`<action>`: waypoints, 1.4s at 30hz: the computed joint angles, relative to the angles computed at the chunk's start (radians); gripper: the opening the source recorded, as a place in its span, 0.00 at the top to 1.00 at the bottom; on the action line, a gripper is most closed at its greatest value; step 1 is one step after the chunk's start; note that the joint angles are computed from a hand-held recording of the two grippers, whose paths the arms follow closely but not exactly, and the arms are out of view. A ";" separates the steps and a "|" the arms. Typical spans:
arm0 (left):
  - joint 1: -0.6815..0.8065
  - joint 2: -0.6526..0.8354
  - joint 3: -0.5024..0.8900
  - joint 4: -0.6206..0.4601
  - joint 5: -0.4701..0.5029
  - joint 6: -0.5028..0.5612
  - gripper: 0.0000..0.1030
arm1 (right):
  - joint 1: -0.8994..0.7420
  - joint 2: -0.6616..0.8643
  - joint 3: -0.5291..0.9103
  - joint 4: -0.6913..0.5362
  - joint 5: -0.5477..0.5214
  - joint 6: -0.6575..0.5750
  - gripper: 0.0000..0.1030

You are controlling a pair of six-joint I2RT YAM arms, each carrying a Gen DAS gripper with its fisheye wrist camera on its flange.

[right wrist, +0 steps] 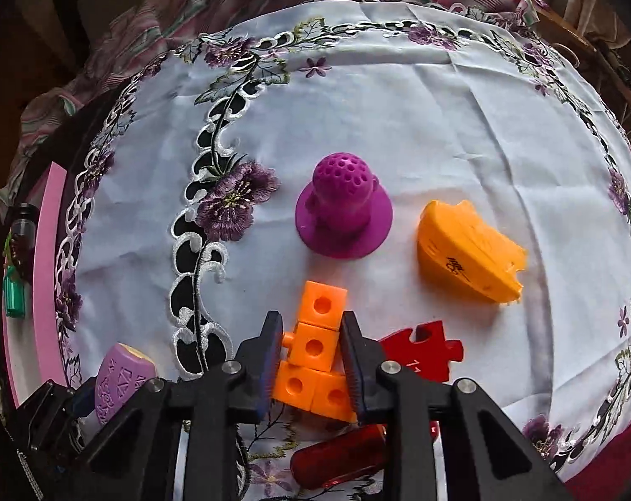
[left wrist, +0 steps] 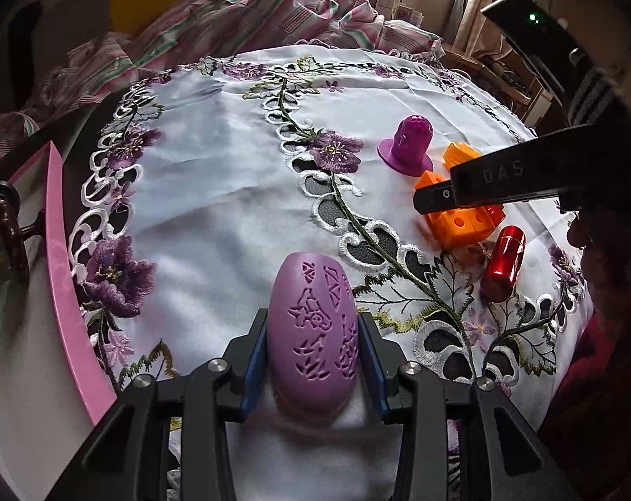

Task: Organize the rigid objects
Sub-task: 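Grasp the orange block stack with the right tool while the left tool lifts the purple egg, then carry the purple egg into the tray and release it with the left tool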

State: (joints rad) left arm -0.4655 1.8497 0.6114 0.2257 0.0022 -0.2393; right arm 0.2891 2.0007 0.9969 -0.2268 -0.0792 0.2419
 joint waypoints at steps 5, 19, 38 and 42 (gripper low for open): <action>-0.017 -0.016 -0.027 0.029 -0.022 -0.011 0.61 | 0.027 0.006 -0.005 0.013 -0.067 -0.061 0.76; -0.024 -0.051 -0.058 0.030 -0.037 -0.025 0.61 | 0.024 0.009 -0.017 -0.002 -0.032 -0.088 0.73; 0.089 -0.281 -0.105 -0.071 0.106 -0.022 0.97 | 0.036 -0.039 -0.067 0.015 0.033 -0.140 0.73; 0.134 -0.304 -0.119 -0.076 0.167 -0.011 0.94 | 0.047 -0.023 -0.052 0.017 0.034 -0.127 0.73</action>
